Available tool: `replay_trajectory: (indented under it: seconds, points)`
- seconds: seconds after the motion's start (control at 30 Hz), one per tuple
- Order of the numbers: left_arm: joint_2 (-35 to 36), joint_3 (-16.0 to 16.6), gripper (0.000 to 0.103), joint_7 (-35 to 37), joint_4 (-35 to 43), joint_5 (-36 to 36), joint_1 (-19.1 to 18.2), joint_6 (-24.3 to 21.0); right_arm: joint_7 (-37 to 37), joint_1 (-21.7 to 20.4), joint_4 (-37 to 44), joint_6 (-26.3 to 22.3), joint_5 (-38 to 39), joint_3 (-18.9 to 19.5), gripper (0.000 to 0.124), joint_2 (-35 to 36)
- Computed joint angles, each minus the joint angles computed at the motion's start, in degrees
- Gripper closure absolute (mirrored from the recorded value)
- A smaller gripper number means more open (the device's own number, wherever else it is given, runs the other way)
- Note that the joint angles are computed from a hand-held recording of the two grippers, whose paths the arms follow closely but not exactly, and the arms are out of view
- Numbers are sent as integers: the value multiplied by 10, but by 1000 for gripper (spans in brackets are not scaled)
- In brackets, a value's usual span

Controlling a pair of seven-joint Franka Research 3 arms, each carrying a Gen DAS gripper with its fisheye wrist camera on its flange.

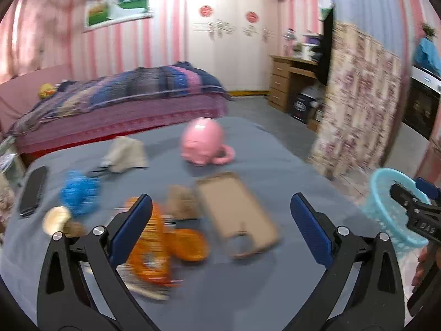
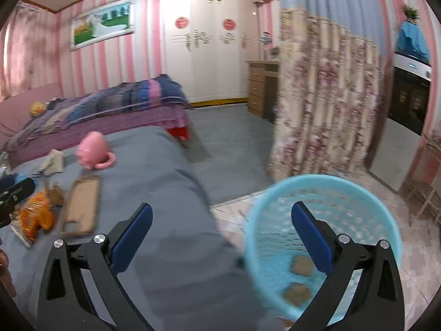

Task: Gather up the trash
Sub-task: 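Move both tools back over the table items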

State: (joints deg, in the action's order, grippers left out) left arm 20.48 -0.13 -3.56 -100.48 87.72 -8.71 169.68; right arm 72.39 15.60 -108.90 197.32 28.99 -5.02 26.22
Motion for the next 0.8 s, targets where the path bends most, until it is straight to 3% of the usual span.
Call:
replay_trajectory:
  seconds: [0.03, 0.1, 0.17, 0.2, 0.27, 0.3, 0.37, 0.6, 0.7, 0.8]
  points:
    - [-12, 6, 6, -4, -14, 2, 4, -4, 2, -4, 4, -2, -5, 9, 25, 1]
    - [-26, 3, 6, 55, -37, -46, 26, 0, 7, -21, 13, -10, -29, 41, 25, 3]
    - [-39, 14, 6, 40, -55, -34, 35, 7, 16, -45, 15, -20, -64, 78, 25, 3]
    - [-46, 19, 6, 27, -65, -23, 42, 10, 17, -30, 20, -30, -71, 68, 25, 6]
    - [-55, 21, 6, 17, -84, -17, 60, 22, -1, 43, 36, -48, -42, 5, 25, 15]
    - [-60, 22, 6, 16, -95, -20, 69, 24, -1, 61, 44, -59, -45, -9, 25, 20]
    - [-62, 25, 6, 13, -108, -24, 86, 31, -2, 48, 57, -75, -64, 16, 25, 26]
    - [-70, 31, 6, -13, -147, -10, 125, 26, 15, 81, 108, -144, -110, 11, 25, 57]
    - [-72, 31, 6, -17, -155, -4, 138, 29, -19, 23, 130, -161, -127, 97, 26, 71]
    - [-74, 32, 6, -30, -161, 9, 147, 28, -32, 16, 156, -173, -132, 120, 28, 91]
